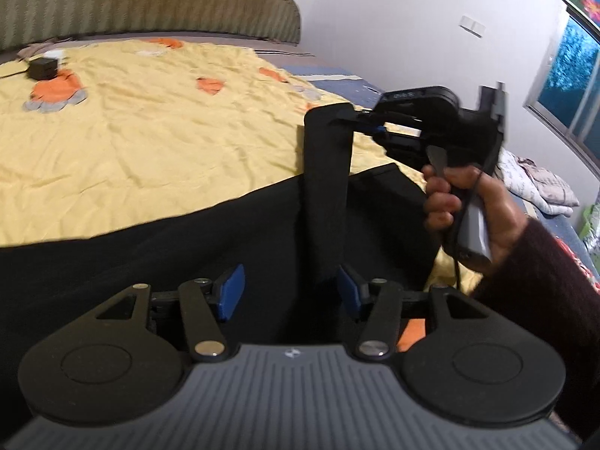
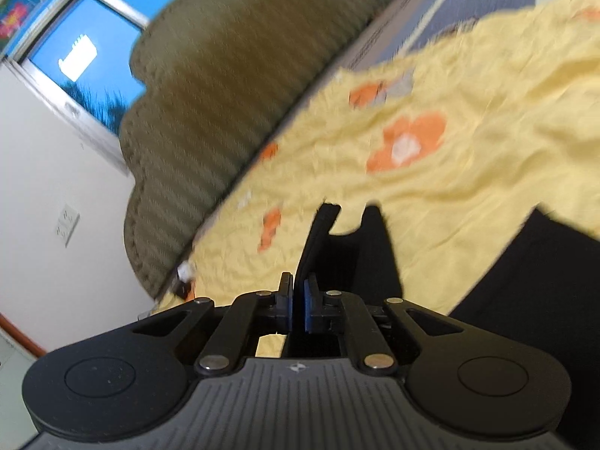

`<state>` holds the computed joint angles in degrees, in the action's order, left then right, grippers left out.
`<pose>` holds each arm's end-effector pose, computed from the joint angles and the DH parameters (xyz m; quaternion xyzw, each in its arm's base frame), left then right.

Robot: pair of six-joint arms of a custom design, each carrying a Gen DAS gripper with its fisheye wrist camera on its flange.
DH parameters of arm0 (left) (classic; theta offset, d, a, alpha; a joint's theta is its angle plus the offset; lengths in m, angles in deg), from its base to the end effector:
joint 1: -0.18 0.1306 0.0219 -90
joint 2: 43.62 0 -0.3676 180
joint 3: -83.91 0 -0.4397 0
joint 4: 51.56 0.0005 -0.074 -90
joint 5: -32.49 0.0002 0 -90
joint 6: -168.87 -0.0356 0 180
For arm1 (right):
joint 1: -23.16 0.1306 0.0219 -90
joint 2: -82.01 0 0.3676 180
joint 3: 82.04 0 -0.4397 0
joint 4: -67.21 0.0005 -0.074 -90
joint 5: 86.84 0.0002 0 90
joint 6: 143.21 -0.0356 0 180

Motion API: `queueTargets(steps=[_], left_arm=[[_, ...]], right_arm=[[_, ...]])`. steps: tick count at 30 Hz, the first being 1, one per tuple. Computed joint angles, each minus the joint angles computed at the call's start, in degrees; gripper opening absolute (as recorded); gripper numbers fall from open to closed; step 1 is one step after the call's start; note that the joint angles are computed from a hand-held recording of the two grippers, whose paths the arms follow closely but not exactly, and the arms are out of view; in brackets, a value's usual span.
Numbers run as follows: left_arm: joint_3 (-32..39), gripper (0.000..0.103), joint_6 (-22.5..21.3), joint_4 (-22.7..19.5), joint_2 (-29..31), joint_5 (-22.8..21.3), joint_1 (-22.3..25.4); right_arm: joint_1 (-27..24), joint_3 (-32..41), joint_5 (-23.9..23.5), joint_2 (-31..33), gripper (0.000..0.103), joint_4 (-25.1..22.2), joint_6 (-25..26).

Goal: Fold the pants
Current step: 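Grasp the trouser leg end with the right gripper and lift it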

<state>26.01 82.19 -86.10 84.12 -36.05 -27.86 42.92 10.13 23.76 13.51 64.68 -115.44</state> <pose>0.6699 -0.3721 0.3088 0.2673 0.8537 -0.2744 0.3528 0.6360 0.2146 0.2869 0.3886 0.7234 0.2498 0.5132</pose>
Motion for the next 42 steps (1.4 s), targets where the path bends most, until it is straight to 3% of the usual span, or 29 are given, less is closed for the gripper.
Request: queueTargets(steps=[6, 9, 10, 14, 17, 18, 21, 23, 25, 27, 28, 29, 31, 35, 36, 40, 42], left_arm=[[1.9, 0.051, -2.5, -2.2, 1.1, 2.0, -0.9], [1.8, 0.051, -3.4, -2.4, 1.2, 2.0, -1.1], [1.8, 0.051, -3.4, -2.5, 1.3, 1.9, -1.1], [2.6, 0.051, -0.9, -3.4, 1.9, 1.9, -0.7], [2.2, 0.052, -0.9, -3.1, 1.5, 2.0, -0.5], [2.3, 0.052, -1.2, -3.0, 1.6, 1.7, -0.5], [4.3, 0.052, -2.3, -4.3, 2.7, 1.5, -0.5], [5.4, 0.055, -2.5, -4.4, 3.4, 1.3, -0.4], [6.8, 0.055, -2.2, -4.9, 4.3, 1.3, -0.4], [7.6, 0.055, -2.1, -5.2, 5.0, 1.1, -0.3], [7.6, 0.055, -1.9, -5.1, 5.1, 1.3, -0.3], [7.9, 0.055, -1.7, -5.2, 5.5, 1.5, -0.2], [8.3, 0.055, -1.1, -5.4, 5.9, 1.4, -0.3], [8.2, 0.056, -2.1, -5.5, 5.7, 1.8, -0.3], [8.4, 0.056, -2.4, -5.6, 5.8, 1.7, -0.4], [12.6, 0.056, -3.2, -7.2, 8.2, 1.2, -0.4], [17.2, 0.056, -4.1, -9.1, 10.8, 1.4, -0.6]], right_arm=[[4.4, -10.1, 14.2, -10.0, 0.006, -0.6, -1.7], [5.9, -13.0, 19.0, -13.0, 0.006, -5.7, -4.8], [5.6, -13.4, 16.5, -13.2, 0.006, -6.2, -4.1], [3.4, -12.4, 7.1, -10.9, 0.007, -1.0, -2.2], [1.0, -9.0, 1.2, -6.9, 0.007, 1.5, -5.0], [-0.1, -7.4, -1.3, -5.3, 0.007, 0.9, -6.3], [-2.0, -2.5, -2.3, -1.0, 0.007, -3.9, -6.9], [-3.2, -1.8, -4.2, 0.7, 0.007, -3.1, -9.6], [-4.1, -2.8, -6.7, 1.4, 0.008, 1.7, -11.2], [-4.5, -5.7, -9.8, 1.1, 0.010, 10.9, -11.7], [-4.4, -6.4, -10.2, 0.9, 0.010, 14.2, -10.8], [-4.2, -6.0, -9.7, 0.9, 0.010, 14.6, -8.6], [-4.2, -3.5, -9.9, 1.3, 0.014, 9.8, -7.0], [-4.0, -5.4, -8.2, -0.2, 0.017, 4.3, -11.5], [-3.9, -6.3, -8.2, -0.6, 0.022, 4.0, -11.4], [-3.9, -6.3, -10.2, 0.1, 0.024, 5.8, -10.3], [-4.6, -3.7, -12.3, 1.7, 0.037, 5.0, -10.0]])
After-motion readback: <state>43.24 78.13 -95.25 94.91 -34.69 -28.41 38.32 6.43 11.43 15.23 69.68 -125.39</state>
